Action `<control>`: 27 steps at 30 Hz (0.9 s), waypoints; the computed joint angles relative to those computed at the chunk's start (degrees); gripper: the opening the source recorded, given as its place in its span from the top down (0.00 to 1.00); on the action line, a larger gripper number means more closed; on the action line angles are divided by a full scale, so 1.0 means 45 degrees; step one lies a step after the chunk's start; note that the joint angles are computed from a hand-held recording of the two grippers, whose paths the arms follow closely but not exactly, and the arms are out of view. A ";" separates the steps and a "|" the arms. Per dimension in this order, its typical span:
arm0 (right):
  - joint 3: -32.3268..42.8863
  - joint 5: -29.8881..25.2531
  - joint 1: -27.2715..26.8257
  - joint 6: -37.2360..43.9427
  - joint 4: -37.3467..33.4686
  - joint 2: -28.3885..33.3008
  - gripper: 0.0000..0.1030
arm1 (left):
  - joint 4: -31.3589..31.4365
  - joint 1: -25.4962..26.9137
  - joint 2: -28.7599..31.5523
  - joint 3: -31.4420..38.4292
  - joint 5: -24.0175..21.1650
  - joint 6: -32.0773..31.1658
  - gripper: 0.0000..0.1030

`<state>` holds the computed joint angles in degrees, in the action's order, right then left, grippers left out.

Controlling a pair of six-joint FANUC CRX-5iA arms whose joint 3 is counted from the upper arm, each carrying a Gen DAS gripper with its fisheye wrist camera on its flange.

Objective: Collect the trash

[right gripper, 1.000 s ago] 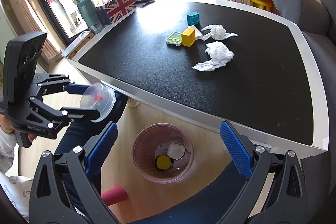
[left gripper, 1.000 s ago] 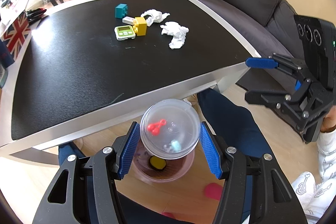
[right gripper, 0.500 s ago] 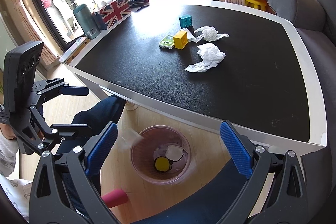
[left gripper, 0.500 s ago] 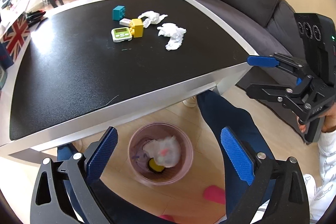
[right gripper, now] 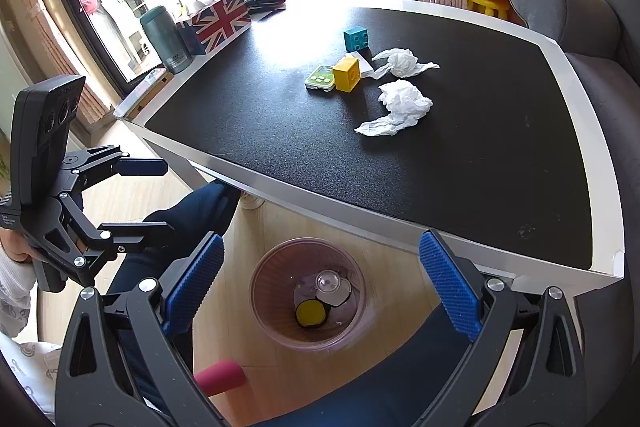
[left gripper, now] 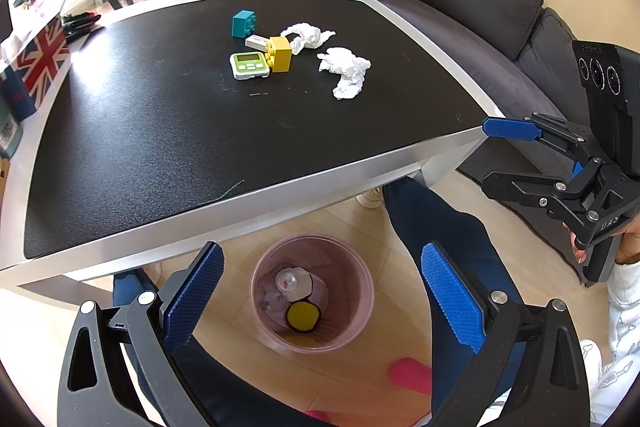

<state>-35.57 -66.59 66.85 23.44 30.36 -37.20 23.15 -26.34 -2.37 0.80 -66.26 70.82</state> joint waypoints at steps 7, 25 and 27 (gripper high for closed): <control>0.0031 0.0037 -0.0050 0.0046 -0.0012 0.0038 0.06 | 0.0010 0.0086 0.0004 0.0049 0.0098 0.0023 0.07; 0.1707 0.1169 -0.3011 0.3045 -0.1289 0.1776 0.06 | 0.0556 0.0469 0.0393 0.0681 0.0760 -0.0156 0.07; 0.1989 0.1246 -0.3415 0.3514 -0.1457 0.2136 0.06 | 0.0589 0.0506 0.0471 0.0770 0.0787 -0.0174 0.07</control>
<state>-26.62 -60.99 51.48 39.25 23.81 -27.59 25.80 -24.06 -0.25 4.27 -62.72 70.03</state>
